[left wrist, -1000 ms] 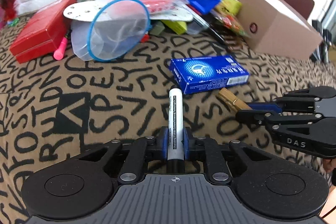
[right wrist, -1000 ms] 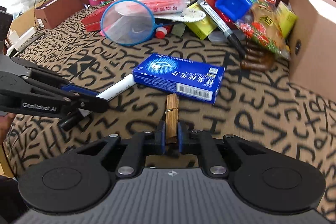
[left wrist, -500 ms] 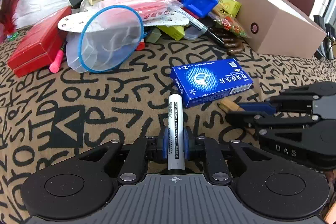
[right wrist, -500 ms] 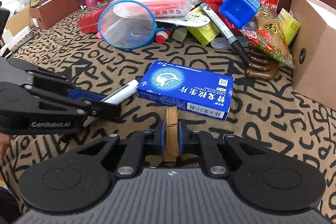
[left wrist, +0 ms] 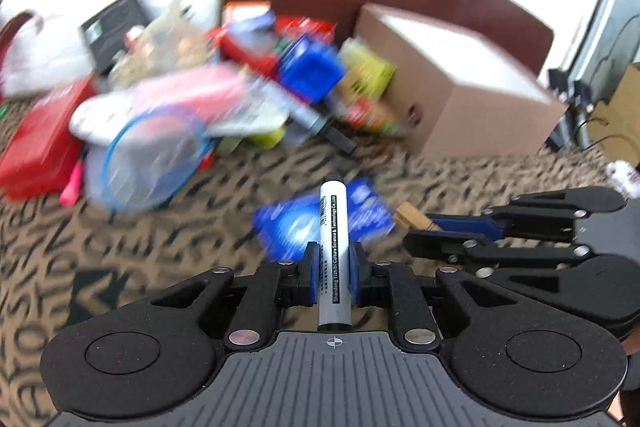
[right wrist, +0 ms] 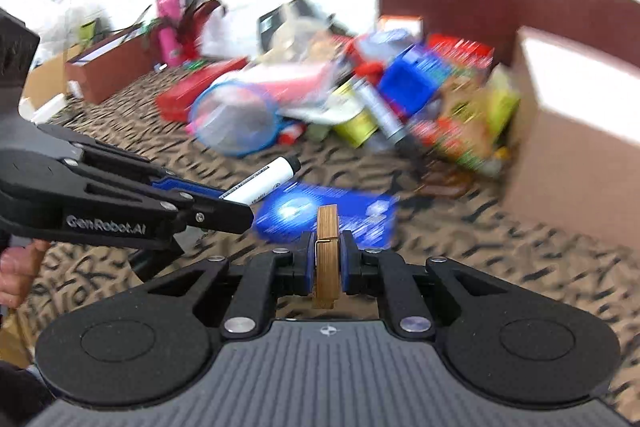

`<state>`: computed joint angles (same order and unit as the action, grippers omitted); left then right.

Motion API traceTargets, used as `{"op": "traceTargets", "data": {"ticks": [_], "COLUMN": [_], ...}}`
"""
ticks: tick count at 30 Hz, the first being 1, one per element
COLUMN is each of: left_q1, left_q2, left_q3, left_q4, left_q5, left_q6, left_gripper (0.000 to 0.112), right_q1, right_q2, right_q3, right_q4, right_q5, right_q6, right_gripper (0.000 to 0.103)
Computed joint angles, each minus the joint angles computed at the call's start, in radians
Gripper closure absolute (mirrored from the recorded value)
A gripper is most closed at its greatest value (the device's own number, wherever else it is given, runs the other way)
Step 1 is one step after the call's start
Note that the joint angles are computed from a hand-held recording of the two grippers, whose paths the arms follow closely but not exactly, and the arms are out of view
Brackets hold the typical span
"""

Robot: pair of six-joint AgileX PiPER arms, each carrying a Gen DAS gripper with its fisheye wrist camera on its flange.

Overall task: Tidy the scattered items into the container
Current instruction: 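Carry both items over the cardboard box and open both tools to drop them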

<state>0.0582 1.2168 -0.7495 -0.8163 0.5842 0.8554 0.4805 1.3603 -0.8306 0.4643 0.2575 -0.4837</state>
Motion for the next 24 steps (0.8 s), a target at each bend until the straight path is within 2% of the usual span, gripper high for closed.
{"op": "traceTargets", "data": {"ticks": [3,7,10,14,18,21,24], "left_q1": [-0.108,-0.205,-0.295,-0.367,-0.401,-0.436,-0.454], "left_q2": [0.055,0.177,0.289,0.44,0.642,0.826,0.989], "left_q3": [-0.102,-0.286,-0.454,-0.701,-1.011,-1.285,-1.529], "left_q4": [0.042,0.071,0.196,0.316,0.413,0.562,0.644], "left_q5": [-0.057,-0.051,-0.062,-0.021,0.087,0.189,0.29], "left_q6": [-0.089,-0.203,-0.368,-0.543,-0.716,-0.863,-0.946], "left_gripper": [0.101,0.101,0.101,0.101,0.101,0.101,0.101], "right_q1": [-0.055,-0.159,-0.244,-0.307,-0.371,-0.417,-0.446], "right_q2": [-0.007,0.021,0.075,0.166,0.299,0.401,0.499], "right_q3": [-0.047,-0.14,-0.242,-0.398,-0.588,-0.719,-0.833], "right_q4": [-0.053,-0.035,0.021,-0.128,-0.246,-0.254,-0.255], "right_q5": [0.006,0.028,0.07,0.102,0.19,0.276,0.347], "right_q6": [0.01,-0.052,-0.118,-0.029,0.061,0.081,0.082], "right_gripper": [0.089,0.089,0.088,0.088,0.088,0.088,0.088]}}
